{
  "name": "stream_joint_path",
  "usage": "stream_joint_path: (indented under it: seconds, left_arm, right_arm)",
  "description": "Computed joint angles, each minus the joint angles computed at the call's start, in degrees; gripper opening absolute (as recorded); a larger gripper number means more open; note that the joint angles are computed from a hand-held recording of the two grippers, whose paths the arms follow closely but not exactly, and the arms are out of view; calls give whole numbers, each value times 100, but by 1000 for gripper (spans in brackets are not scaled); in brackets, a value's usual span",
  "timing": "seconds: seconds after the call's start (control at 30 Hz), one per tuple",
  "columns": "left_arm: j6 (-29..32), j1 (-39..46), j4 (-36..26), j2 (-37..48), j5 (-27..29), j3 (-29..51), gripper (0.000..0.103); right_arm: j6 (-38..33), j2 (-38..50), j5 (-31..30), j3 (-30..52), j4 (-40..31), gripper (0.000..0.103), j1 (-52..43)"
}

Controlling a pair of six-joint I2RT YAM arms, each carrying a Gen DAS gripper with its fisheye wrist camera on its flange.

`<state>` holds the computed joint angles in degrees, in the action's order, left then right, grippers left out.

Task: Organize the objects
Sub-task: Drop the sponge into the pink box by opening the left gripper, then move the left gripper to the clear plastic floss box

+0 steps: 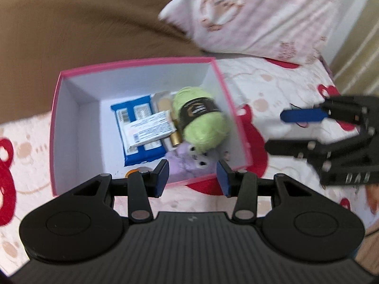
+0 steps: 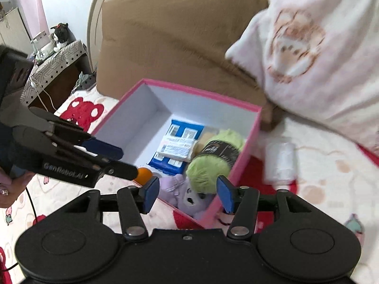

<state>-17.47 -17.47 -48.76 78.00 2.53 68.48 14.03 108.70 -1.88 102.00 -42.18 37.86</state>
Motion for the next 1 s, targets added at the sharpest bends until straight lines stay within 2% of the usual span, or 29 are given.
stream_joint_path:
  seconds: [0.2, 0.37, 0.5, 0.67, 0.73, 0.83, 1.0]
  left_arm:
    - [-232, -840, -749, 24, -365, 848, 45]
    - [-397, -1551, -967, 318, -714, 1375, 46]
    - [-535, -1902, -1001, 644, -918, 1818, 47]
    - [-806, -2044, -806, 1141, -974, 2230, 52]
    - [-926, -2047, -627, 1356, -957, 2323, 56]
    - [-1155, -1985, -354, 1692, -812, 2401, 57]
    - [-1577, -1790, 58, 2298, -566, 2537, 67]
  right_arm:
    - [-199, -822, 286, -63, -581, 63, -28]
    - [-367, -1622, 530, -515, -743, 67, 41]
    - [-634, -2275, 628, -1127, -602, 71, -13]
    - [-1098, -3004, 427, -2184, 113, 80, -387]
    - [-1287, -3164, 316, -2619, 537, 81, -574]
    - [-1487, -3216, 255, -3053, 1024, 81, -756]
    - [-1687, -3092, 49, -3640, 1815, 85, -1033]
